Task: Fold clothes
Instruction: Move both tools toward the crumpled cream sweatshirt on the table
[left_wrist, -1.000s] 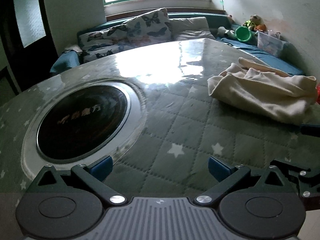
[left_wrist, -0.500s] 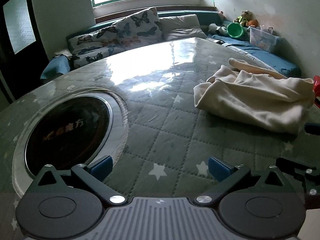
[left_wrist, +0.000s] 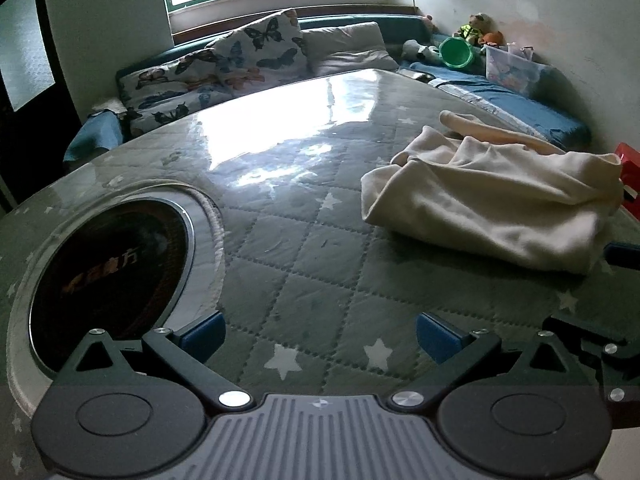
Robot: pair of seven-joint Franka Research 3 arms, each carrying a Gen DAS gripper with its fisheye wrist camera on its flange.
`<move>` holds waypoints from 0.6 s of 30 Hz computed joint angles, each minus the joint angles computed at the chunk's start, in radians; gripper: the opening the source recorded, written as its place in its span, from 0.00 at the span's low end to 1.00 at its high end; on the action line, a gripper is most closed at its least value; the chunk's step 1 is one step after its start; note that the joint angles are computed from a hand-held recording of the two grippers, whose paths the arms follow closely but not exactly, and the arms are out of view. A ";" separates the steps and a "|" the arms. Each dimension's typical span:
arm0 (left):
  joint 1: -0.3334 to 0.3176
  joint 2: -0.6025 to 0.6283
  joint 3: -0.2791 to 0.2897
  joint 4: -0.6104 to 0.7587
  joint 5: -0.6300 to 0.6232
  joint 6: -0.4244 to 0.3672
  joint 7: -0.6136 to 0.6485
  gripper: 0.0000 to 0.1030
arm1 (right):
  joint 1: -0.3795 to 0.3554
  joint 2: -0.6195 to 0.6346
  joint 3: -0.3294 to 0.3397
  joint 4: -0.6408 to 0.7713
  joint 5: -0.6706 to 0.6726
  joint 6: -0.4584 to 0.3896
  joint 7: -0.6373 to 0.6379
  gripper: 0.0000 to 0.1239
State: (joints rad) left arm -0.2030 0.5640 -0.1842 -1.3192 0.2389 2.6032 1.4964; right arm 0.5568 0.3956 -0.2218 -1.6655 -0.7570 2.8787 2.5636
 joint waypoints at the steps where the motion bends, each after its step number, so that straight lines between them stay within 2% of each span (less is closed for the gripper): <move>1: 0.001 0.002 -0.002 0.003 -0.003 -0.002 0.002 1.00 | 0.003 0.000 -0.003 -0.001 -0.003 -0.003 0.004 0.83; 18: -0.012 0.019 -0.012 0.029 -0.017 -0.026 0.043 1.00 | -0.018 -0.029 0.016 -0.031 -0.051 -0.040 0.087 0.83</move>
State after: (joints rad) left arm -0.2152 0.5829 -0.1967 -1.2903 0.2219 2.5769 1.5393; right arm 0.5388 0.3665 -0.2054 -1.6964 -0.8078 2.8388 2.6502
